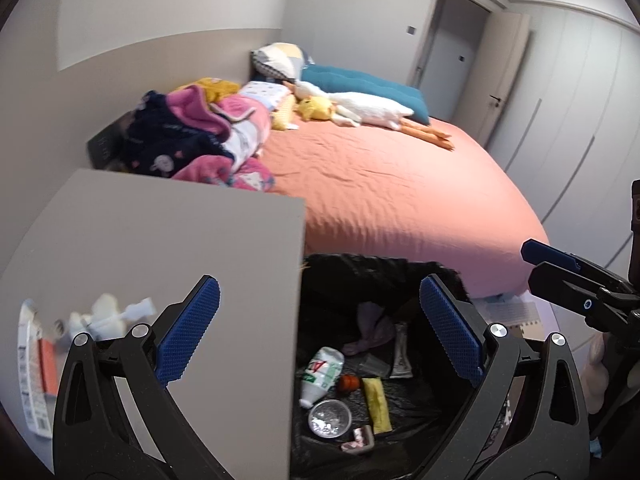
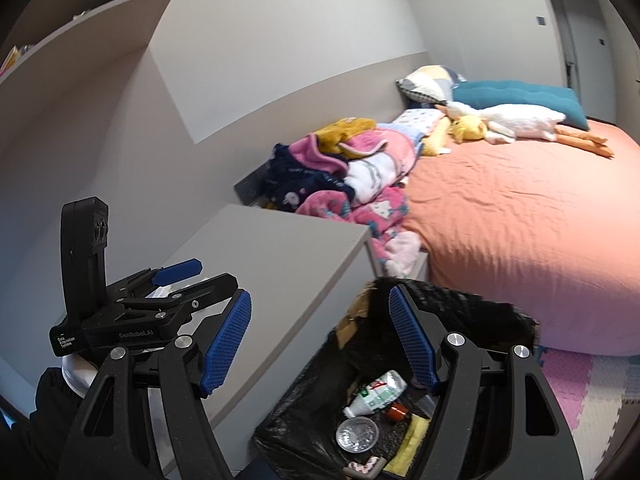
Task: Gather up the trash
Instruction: 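Move both open tools back to the remaining trash on the desk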
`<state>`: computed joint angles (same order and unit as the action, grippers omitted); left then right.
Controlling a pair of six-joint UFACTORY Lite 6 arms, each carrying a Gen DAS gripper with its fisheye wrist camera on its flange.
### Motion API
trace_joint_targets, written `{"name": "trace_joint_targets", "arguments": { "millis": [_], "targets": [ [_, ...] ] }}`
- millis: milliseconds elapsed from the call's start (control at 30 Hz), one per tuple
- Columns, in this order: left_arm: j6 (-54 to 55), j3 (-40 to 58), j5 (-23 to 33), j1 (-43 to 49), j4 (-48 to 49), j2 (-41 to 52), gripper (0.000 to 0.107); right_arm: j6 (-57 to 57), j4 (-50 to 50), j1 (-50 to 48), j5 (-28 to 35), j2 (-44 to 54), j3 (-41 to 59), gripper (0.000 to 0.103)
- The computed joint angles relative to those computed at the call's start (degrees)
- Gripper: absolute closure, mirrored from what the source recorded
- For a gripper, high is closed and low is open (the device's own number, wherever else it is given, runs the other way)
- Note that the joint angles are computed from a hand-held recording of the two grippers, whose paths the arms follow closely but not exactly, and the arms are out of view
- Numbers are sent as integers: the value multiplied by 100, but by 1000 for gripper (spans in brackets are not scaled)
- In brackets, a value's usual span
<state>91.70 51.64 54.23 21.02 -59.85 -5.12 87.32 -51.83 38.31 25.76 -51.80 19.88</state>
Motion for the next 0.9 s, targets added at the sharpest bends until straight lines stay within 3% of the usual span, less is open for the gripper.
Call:
{"name": "trace_joint_targets", "arguments": {
  "millis": [400, 767, 900],
  "targets": [
    [383, 481, 274, 1443, 112, 593, 10, 2557, -2592, 410, -1084, 2296, 1007, 31],
    [520, 1130, 309, 2434, 210, 1323, 10, 4721, -4901, 771, -1449, 3997, 2148, 31],
    [518, 1550, 321, 2745, 258, 1755, 10, 5067, -5312, 897, -1516, 4623, 2675, 31]
  ]
}}
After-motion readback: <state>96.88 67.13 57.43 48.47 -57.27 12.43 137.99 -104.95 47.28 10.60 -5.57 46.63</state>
